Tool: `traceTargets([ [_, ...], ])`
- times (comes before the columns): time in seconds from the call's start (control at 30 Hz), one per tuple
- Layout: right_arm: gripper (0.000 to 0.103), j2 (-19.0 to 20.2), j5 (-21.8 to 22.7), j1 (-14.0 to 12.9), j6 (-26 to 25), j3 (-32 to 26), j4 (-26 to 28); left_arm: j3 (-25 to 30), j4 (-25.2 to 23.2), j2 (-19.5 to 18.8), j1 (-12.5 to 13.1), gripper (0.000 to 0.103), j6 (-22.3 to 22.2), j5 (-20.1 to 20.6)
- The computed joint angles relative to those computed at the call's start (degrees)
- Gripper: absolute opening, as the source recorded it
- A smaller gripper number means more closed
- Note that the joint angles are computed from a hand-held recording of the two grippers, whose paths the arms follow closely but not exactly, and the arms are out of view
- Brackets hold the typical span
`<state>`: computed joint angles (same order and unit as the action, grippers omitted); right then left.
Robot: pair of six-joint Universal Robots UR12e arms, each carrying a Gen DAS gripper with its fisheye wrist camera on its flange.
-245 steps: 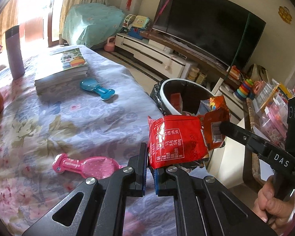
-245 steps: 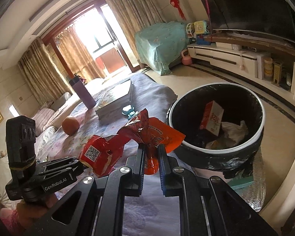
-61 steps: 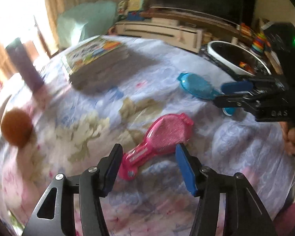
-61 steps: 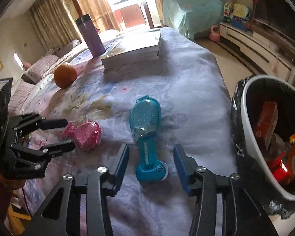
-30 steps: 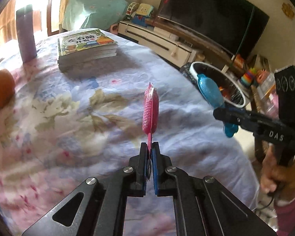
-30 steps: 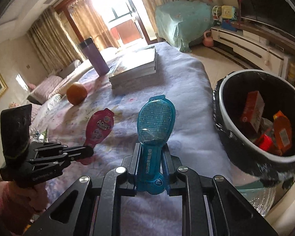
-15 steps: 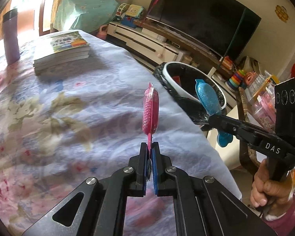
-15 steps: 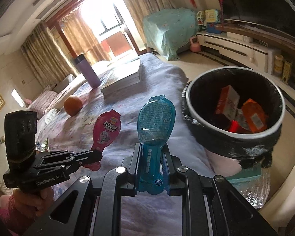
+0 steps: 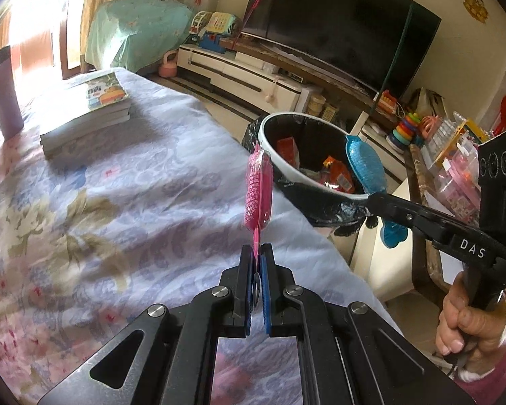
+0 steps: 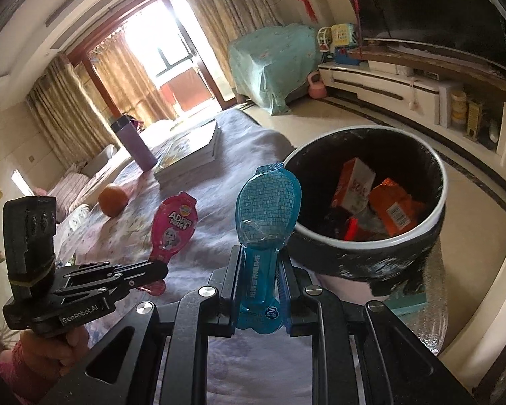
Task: Collect trash
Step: 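Carry the pink and blue toys in both grippers over the bin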
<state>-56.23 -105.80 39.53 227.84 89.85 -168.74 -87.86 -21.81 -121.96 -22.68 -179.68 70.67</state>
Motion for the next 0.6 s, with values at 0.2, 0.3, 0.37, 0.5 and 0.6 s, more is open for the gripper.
traceTargets([
  [0.2,0.019,-0.63,-0.80,-0.40,0.33,0.99,-0.58,1.43,-0.52,-0.60,-0.77,0.003,0.70,0.73],
  [0.3,0.019,-0.87,-0.97,-0.63,0.31,1.34,-0.62,2.16,-0.89,-1.01,-0.96,0.003,0.87,0.68],
  [0.37,0.019,-0.99,-0.96,-0.77,0.29,1.58,-0.69,2.77,-1.19,-1.36,-1.17,0.003,1.07,0.77],
  [0.5,0.019,-1.25,-0.91,-1.14,0.65,2.19,-0.94,4.00,-1.98,-2.03,-1.51,0.003,1.49,0.88],
  [0.6,0.019,-1.39,-0.96,-1.34,0.88,2.47,-0.92,5.06,-2.69,-2.62,-1.74,0.003,1.85,0.98],
])
